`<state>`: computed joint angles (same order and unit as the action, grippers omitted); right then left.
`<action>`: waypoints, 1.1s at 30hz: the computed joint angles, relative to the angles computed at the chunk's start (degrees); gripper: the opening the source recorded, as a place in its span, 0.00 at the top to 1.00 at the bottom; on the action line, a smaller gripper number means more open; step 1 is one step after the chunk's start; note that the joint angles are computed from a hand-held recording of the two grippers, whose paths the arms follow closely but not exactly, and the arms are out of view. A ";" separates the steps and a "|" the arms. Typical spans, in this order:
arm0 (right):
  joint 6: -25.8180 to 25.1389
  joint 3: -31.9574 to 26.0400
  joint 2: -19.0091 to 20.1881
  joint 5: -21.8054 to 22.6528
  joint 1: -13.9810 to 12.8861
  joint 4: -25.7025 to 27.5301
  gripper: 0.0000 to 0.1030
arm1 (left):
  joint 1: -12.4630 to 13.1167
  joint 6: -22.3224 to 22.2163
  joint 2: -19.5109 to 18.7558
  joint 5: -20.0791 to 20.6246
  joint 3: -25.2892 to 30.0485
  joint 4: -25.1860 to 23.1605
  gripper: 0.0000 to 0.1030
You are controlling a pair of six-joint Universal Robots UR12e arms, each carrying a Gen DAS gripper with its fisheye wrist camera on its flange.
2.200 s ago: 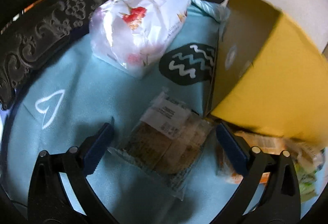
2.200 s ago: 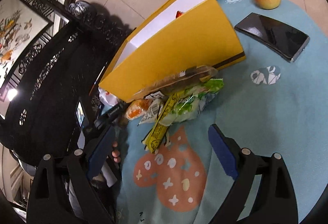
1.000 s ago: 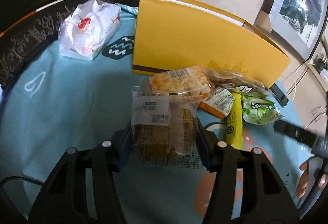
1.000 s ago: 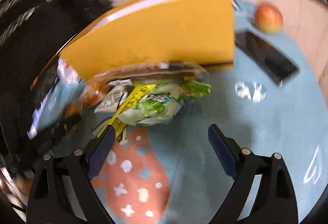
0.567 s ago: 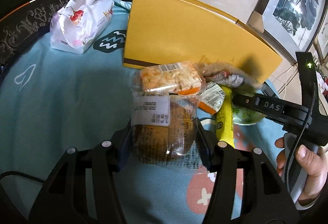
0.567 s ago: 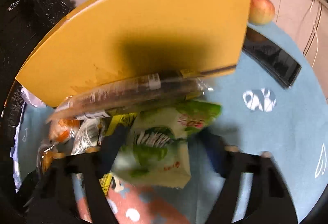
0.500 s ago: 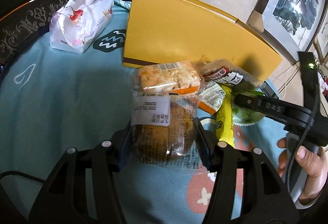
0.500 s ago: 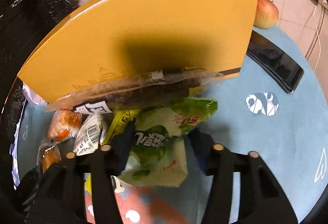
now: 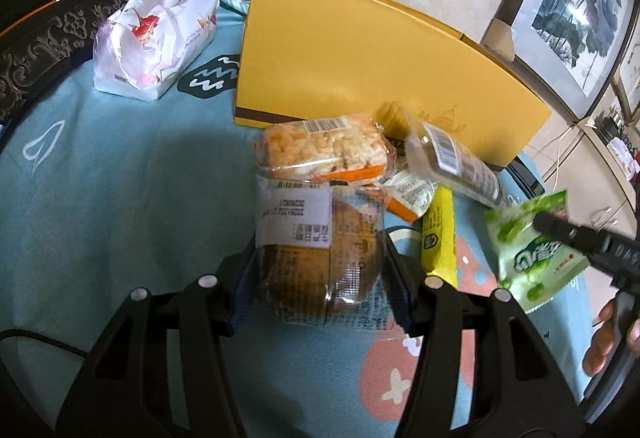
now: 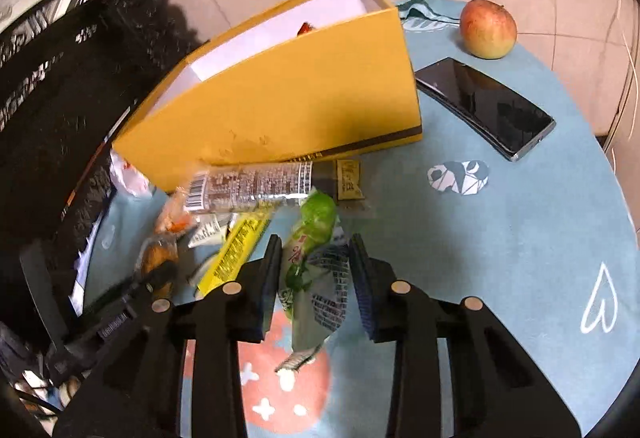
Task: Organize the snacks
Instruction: 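Lift the bun pack with left tool while right tool grasps the green snack bag, then drop the bun pack into the box with left tool while right tool drops the green bag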
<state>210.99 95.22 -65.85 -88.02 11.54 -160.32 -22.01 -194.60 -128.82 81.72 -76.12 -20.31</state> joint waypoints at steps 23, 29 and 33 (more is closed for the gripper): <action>-9.98 1.37 -1.68 -8.57 3.20 -0.98 0.57 | -0.12 1.20 0.49 -1.19 -0.60 1.75 0.45; -9.46 3.33 -2.94 -4.71 2.09 -8.38 0.57 | -0.52 2.34 2.17 -1.36 -1.24 3.86 0.45; -9.56 3.06 -3.37 -3.28 1.29 -11.70 0.57 | -1.38 3.92 2.81 0.38 0.03 4.28 0.45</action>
